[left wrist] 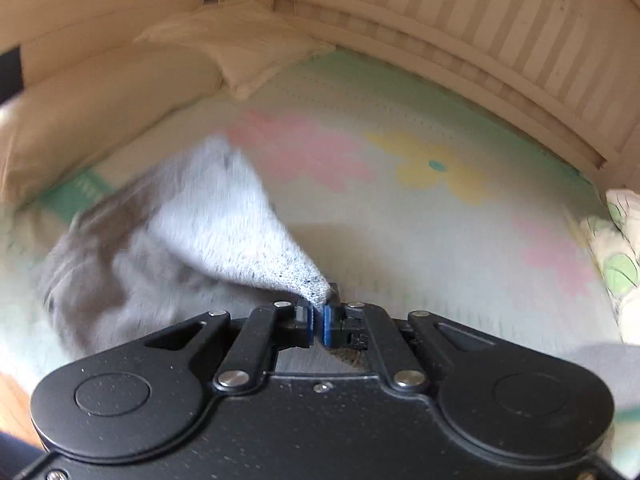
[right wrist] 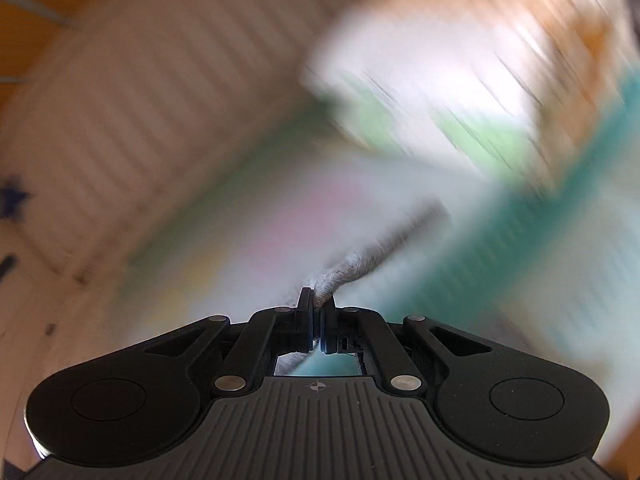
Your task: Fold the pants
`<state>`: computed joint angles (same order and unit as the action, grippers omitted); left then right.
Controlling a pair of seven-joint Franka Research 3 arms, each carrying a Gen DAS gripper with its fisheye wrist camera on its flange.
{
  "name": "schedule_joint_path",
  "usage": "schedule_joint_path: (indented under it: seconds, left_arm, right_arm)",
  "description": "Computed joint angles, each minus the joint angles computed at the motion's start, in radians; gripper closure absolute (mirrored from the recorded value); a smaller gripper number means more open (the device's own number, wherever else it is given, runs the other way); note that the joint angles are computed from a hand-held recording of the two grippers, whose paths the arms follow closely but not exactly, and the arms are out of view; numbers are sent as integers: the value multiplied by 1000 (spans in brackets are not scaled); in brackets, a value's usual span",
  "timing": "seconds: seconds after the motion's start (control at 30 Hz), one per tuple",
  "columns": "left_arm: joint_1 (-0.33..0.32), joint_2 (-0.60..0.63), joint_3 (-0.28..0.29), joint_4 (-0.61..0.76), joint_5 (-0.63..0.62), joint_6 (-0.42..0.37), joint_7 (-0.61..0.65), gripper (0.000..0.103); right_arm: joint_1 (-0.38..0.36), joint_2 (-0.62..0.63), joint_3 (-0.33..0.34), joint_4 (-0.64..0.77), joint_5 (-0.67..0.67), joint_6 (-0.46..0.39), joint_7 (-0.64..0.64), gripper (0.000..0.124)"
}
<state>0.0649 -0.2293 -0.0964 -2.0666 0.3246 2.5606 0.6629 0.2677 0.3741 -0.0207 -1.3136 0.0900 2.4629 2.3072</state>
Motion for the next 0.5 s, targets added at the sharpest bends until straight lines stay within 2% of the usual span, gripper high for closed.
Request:
schedule_joint_path:
  seconds: [0.03,0.07,0.17,0.23,0.33,0.43,0.47,0.5]
  left_arm:
    - [-17,-18,19,-36,-62,-10,37,95]
    - [-34,-32,37,-73,-129,-26,66,94]
    - [-40,-25,31,-132,-188,-104,60,95]
    - [-39,-11,28,-154,-201,-123,56,95]
    - [-30,-5,24,-151,-200,-109,35,96]
    - [-21,-13,11,-138,-146,-79,20,96]
    - [-20,-25,10,-144,-133,-69,20,96]
    - [-20,-37,11,-152,-122,-58,26,96]
  right_arm:
    - [-11,13,1,21,21,-121,18,121]
    - [-17,22,4,24,30,-186,22,121]
    - [-19,45,7,41,24,-258,2,121]
    - [-8,47,3,51,-6,-245,-15,121]
    - [17,15,-3,11,-54,-125,-37,121]
    - [69,-55,-35,-67,-192,-38,-15,121]
    - [77,-74,-38,-85,-222,-64,-3,121]
    - [73,-64,-32,-68,-223,-127,-1,121]
